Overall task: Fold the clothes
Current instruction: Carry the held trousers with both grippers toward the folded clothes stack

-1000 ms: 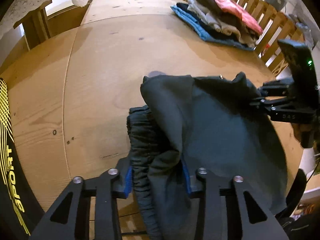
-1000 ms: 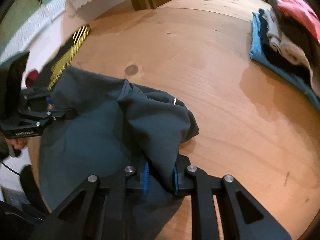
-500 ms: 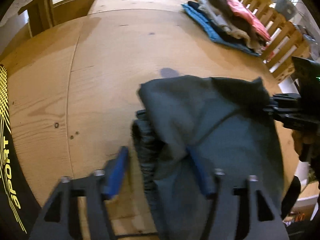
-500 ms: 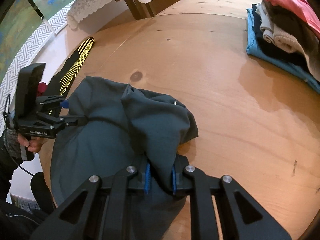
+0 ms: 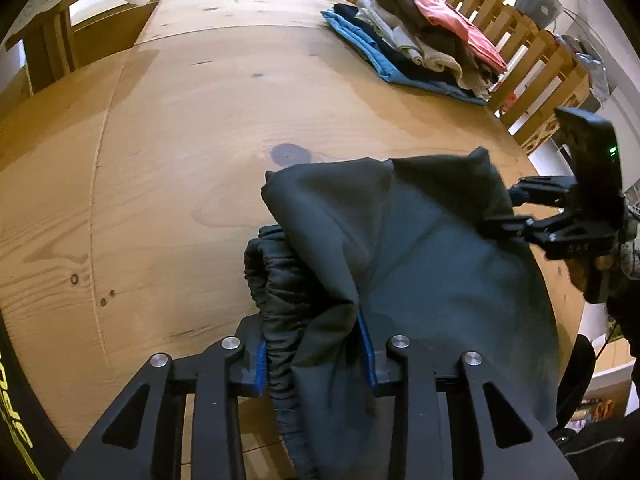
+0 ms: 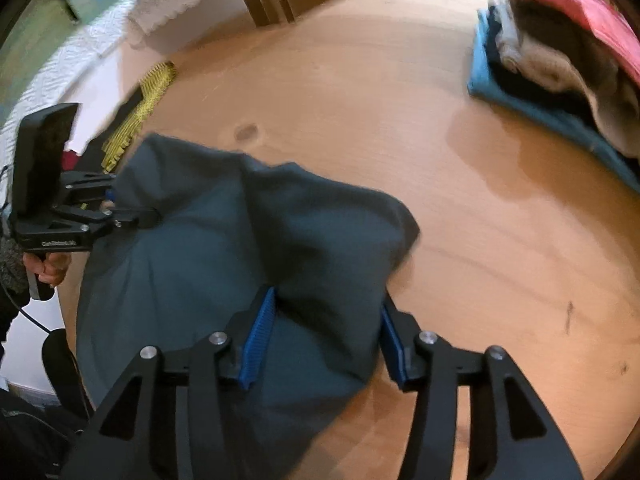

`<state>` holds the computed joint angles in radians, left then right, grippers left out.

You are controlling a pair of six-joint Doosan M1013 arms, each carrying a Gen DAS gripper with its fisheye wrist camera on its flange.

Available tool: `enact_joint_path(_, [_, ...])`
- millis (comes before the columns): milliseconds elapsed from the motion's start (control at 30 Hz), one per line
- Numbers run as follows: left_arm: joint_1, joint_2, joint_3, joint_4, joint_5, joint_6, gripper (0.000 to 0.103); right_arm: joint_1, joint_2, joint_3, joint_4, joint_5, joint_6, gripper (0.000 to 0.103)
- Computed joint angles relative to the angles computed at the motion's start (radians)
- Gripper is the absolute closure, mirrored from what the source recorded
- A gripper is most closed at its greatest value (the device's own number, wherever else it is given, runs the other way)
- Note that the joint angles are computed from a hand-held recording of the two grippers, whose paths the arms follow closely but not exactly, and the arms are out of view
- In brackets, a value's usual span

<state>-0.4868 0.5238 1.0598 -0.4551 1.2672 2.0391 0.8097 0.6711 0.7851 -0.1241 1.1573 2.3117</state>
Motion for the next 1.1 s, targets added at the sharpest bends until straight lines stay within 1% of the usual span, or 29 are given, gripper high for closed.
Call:
enact_joint_path(33, [0.002,-0.002,0.005,-0.011,-0.004,0.000,0.073,0.003,-0.001,0.007,-0.003,-0.018,-0.004,0.075])
enact_joint_path(67, [0.004,-0.005,0.010,-0.021,-0.008,0.001,0.074,0.001,-0.004,0.016,0.015,-0.037,0.000,0.085])
enact_joint_path(133, [0.008,-0.012,0.023,-0.044,-0.024,-0.007,0.078,-0.002,-0.013,0.037,0.030,-0.074,0.043,0.087])
enact_joint_path(167, [0.011,-0.018,0.030,-0.060,-0.033,-0.009,0.081,-0.003,-0.020,0.047,0.037,-0.090,0.051,0.089])
enact_joint_path(267, [0.024,-0.034,0.045,-0.118,-0.047,0.005,0.087,0.000,-0.057,0.091,0.030,-0.173,0.100,0.090])
enact_joint_path(400, [0.028,-0.067,0.077,-0.161,-0.089,0.028,0.089,0.026,-0.091,0.113,-0.039,-0.241,0.144,0.090])
enact_joint_path(533, [0.021,-0.102,0.110,-0.203,-0.118,0.081,0.089,0.046,-0.083,0.073,-0.086,-0.237,0.152,0.090])
enact_joint_path(567, [0.016,-0.105,0.113,-0.189,-0.124,0.074,0.089,0.051,-0.075,0.061,-0.112,-0.205,0.175,0.090])
enact_joint_path(633, [0.010,-0.097,0.109,-0.166,-0.113,0.045,0.089,0.047,-0.063,0.049,-0.092,-0.150,0.180,0.089])
enact_joint_path(700, [0.000,-0.087,0.104,-0.117,-0.108,0.022,0.088,0.043,-0.034,0.009,-0.078,-0.047,0.183,0.081])
enact_joint_path(733, [-0.005,-0.081,0.100,-0.092,-0.104,0.010,0.088,0.040,-0.020,-0.011,-0.072,0.002,0.187,0.080])
enact_joint_path(767, [-0.008,-0.075,0.094,-0.066,-0.099,-0.002,0.085,0.039,-0.010,-0.022,-0.067,0.036,0.199,0.076])
enact_joint_path(800, [-0.008,-0.067,0.086,-0.051,-0.085,-0.017,0.082,0.035,-0.012,-0.016,-0.048,0.046,0.206,0.076])
enact_joint_path(900, [0.004,-0.045,0.056,-0.044,-0.016,-0.066,0.076,0.035,-0.058,0.064,-0.013,-0.018,0.247,0.067])
enact_joint_path(933, [0.005,-0.043,0.050,-0.034,0.004,-0.071,0.075,0.038,-0.070,0.081,-0.015,-0.024,0.257,0.067])
enact_joint_path(1033, [0.011,-0.060,0.060,-0.017,0.024,-0.066,0.075,0.054,-0.094,0.108,-0.012,-0.029,0.286,0.061])
enact_joint_path(1067, [0.014,-0.062,0.060,-0.018,0.044,-0.064,0.072,0.056,-0.104,0.124,0.003,-0.043,0.281,0.060])
enact_joint_path(1100, [0.015,-0.064,0.062,-0.014,0.059,-0.064,0.067,0.058,-0.110,0.135,0.006,-0.037,0.278,0.059])
